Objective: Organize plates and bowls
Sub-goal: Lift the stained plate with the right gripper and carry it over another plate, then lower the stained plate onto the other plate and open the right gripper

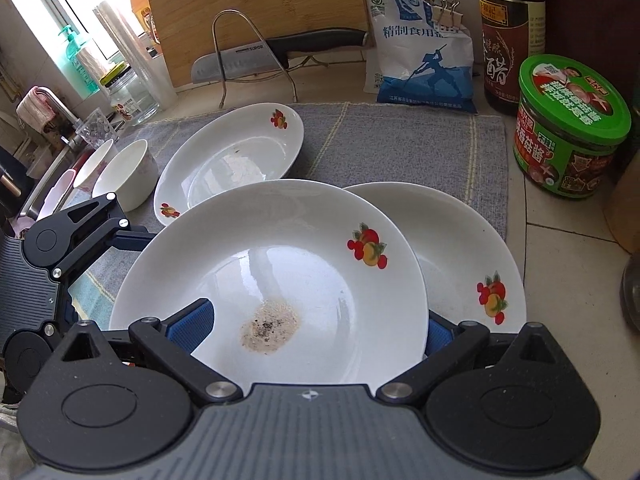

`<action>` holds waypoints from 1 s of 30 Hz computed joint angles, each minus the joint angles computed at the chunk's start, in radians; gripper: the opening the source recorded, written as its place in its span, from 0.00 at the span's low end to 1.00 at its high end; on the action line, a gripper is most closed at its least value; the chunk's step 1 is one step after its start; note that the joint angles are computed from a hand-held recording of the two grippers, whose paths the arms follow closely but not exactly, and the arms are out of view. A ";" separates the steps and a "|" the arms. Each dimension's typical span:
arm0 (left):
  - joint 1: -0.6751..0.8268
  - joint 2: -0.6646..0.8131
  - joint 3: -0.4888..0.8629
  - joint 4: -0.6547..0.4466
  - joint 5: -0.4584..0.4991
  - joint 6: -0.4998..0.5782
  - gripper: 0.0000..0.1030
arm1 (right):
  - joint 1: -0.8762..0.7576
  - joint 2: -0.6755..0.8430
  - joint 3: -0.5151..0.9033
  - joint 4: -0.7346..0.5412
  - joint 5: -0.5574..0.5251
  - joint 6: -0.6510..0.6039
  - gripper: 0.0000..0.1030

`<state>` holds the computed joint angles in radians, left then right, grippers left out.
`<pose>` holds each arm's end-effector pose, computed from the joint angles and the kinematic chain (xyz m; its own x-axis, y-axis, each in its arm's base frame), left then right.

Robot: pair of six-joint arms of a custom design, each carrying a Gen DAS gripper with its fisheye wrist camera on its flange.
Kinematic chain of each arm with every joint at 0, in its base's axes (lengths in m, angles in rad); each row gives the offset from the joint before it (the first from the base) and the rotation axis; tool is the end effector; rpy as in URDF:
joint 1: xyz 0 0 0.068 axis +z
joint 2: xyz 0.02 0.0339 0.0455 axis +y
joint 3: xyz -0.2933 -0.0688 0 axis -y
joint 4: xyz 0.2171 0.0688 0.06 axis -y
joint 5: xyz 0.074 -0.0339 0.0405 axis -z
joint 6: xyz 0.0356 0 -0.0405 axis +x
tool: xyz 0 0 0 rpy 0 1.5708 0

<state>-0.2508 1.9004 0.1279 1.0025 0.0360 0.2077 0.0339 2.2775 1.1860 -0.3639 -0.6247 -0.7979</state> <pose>0.2020 -0.0531 0.0900 -0.6036 0.3674 -0.7076 0.4062 0.9054 0.1235 0.3747 0.0335 0.0694 -0.6253 -0.6022 -0.4963 -0.7769 0.5403 0.3232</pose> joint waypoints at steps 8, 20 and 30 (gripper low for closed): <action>0.003 0.008 0.060 -0.059 0.000 0.026 0.99 | -0.016 0.053 0.060 -0.022 -0.005 0.004 1.00; 0.005 0.035 0.113 -0.104 0.006 0.060 0.99 | -0.036 0.086 0.090 -0.028 -0.003 0.004 1.00; 0.007 0.061 0.157 -0.147 0.029 0.086 1.00 | -0.062 0.090 0.108 -0.051 -0.012 0.000 1.00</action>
